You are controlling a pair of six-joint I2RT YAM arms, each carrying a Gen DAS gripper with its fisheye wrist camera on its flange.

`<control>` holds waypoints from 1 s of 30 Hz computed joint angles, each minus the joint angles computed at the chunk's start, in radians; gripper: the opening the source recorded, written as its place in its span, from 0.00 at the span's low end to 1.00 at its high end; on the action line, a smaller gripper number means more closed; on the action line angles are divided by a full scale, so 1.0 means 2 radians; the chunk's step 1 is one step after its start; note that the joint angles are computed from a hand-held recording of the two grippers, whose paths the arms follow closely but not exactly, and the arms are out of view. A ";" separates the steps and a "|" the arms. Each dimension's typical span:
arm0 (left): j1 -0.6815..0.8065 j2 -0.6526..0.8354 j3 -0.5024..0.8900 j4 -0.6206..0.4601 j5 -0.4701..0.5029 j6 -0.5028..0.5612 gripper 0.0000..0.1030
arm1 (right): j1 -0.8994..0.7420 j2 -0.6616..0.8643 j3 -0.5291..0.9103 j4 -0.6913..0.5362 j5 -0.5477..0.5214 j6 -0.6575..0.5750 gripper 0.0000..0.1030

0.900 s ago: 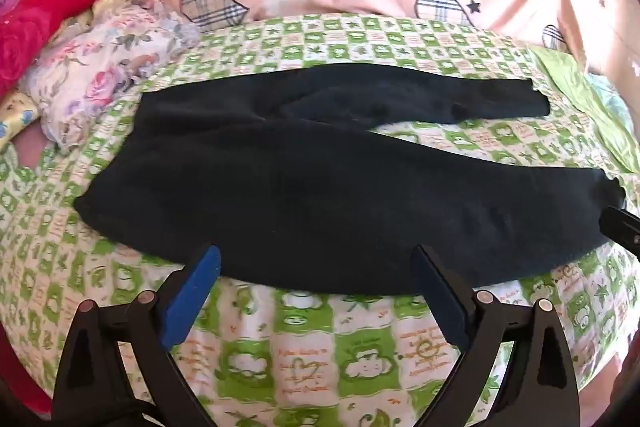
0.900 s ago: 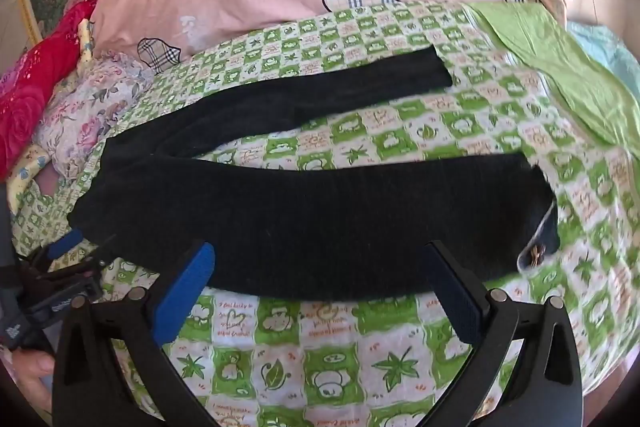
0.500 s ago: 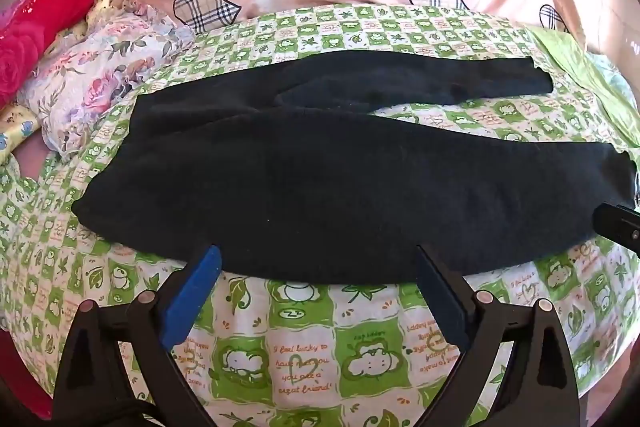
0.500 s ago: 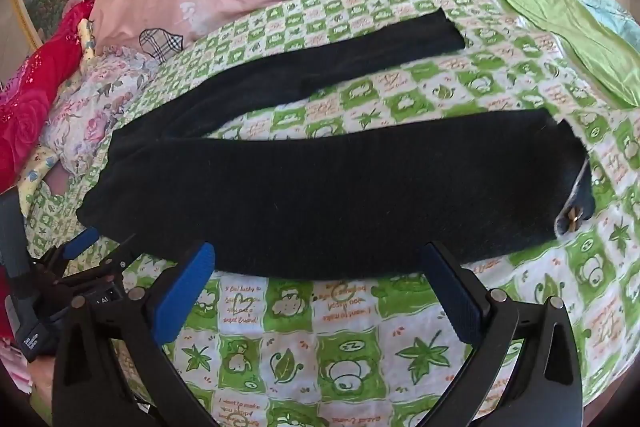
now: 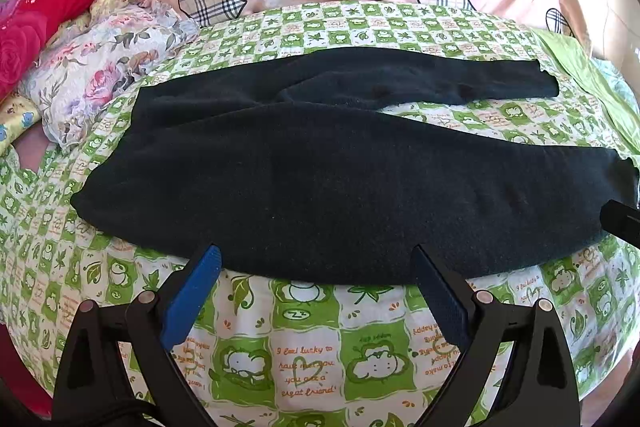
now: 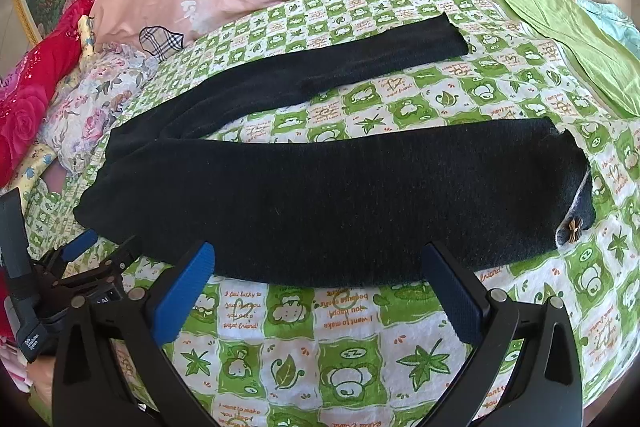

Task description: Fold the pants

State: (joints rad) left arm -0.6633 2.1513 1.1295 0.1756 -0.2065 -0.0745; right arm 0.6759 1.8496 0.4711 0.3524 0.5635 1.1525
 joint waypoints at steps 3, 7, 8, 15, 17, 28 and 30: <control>0.001 0.002 -0.003 0.006 0.001 0.000 0.93 | -0.002 -0.002 -0.004 0.007 -0.003 -0.004 1.00; 0.003 0.005 -0.004 0.010 0.002 0.000 0.93 | 0.000 -0.003 0.000 0.000 -0.004 -0.002 1.00; 0.003 0.006 -0.003 0.009 0.002 -0.001 0.93 | -0.001 -0.003 0.001 -0.001 -0.005 -0.002 1.00; 0.001 0.013 0.006 0.001 0.003 0.000 0.93 | -0.001 0.001 0.004 0.002 -0.005 -0.008 1.00; 0.002 0.013 0.004 0.004 0.003 0.000 0.93 | -0.001 0.006 0.007 0.004 -0.005 -0.010 1.00; 0.004 0.014 0.006 0.000 0.005 -0.003 0.93 | -0.006 0.004 0.006 0.007 -0.014 -0.017 1.00; 0.003 0.015 0.008 -0.002 0.005 -0.004 0.93 | -0.007 0.005 0.007 0.005 -0.015 -0.016 1.00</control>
State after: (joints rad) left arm -0.6566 2.1815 1.1447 0.1719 -0.1973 -0.0816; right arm 0.6623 1.8592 0.4847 0.3627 0.5335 1.1206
